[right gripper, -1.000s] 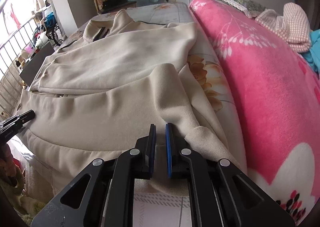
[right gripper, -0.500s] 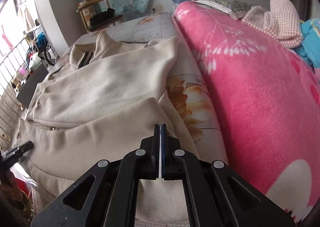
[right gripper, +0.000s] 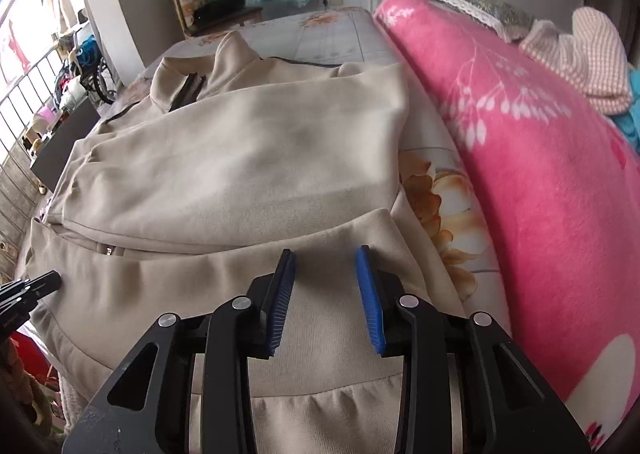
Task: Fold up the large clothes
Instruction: 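Move both open grippers up the folded jacket toward the collar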
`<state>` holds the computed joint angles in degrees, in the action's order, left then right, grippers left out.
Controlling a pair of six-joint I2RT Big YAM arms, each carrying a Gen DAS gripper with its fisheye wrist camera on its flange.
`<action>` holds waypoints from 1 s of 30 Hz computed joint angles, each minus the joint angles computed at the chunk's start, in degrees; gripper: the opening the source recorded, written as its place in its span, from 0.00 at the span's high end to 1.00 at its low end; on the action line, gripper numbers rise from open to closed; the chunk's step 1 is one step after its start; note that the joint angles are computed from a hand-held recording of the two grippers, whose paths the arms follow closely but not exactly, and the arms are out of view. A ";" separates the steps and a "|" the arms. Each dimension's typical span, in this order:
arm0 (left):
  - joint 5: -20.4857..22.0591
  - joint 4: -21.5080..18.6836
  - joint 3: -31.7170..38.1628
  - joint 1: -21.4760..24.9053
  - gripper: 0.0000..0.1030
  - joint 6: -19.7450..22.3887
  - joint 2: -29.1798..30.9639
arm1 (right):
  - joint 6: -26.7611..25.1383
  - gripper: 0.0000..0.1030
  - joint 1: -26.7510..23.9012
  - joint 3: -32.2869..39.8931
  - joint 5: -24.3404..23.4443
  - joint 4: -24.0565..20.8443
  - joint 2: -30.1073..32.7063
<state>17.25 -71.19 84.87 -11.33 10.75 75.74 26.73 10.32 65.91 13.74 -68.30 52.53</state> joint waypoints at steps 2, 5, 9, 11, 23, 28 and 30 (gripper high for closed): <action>0.23 -0.71 1.44 0.20 0.95 -0.49 0.13 | 0.53 0.60 0.92 1.24 0.98 -1.10 -0.47; 0.09 -1.10 4.09 0.00 0.83 -0.92 0.68 | 0.75 0.45 2.50 2.73 2.70 -1.73 -1.59; -3.09 -0.97 7.99 -1.53 0.64 -0.75 2.48 | 1.34 0.34 3.30 4.68 -0.16 -2.87 -1.46; -5.28 -0.55 9.70 -2.45 0.55 -0.97 3.40 | 1.64 0.32 4.17 5.85 -0.71 -3.50 -0.56; -10.46 -2.81 16.90 -5.28 0.38 -2.32 9.51 | 0.54 0.20 4.10 11.74 -1.70 -4.47 6.22; -11.55 -3.46 19.32 -5.68 0.36 -2.52 11.91 | -0.33 0.20 3.08 14.01 -2.89 -4.33 9.30; -11.77 -3.70 20.34 -5.76 0.35 -2.67 12.88 | -0.78 0.20 2.43 14.75 -4.45 -3.96 10.10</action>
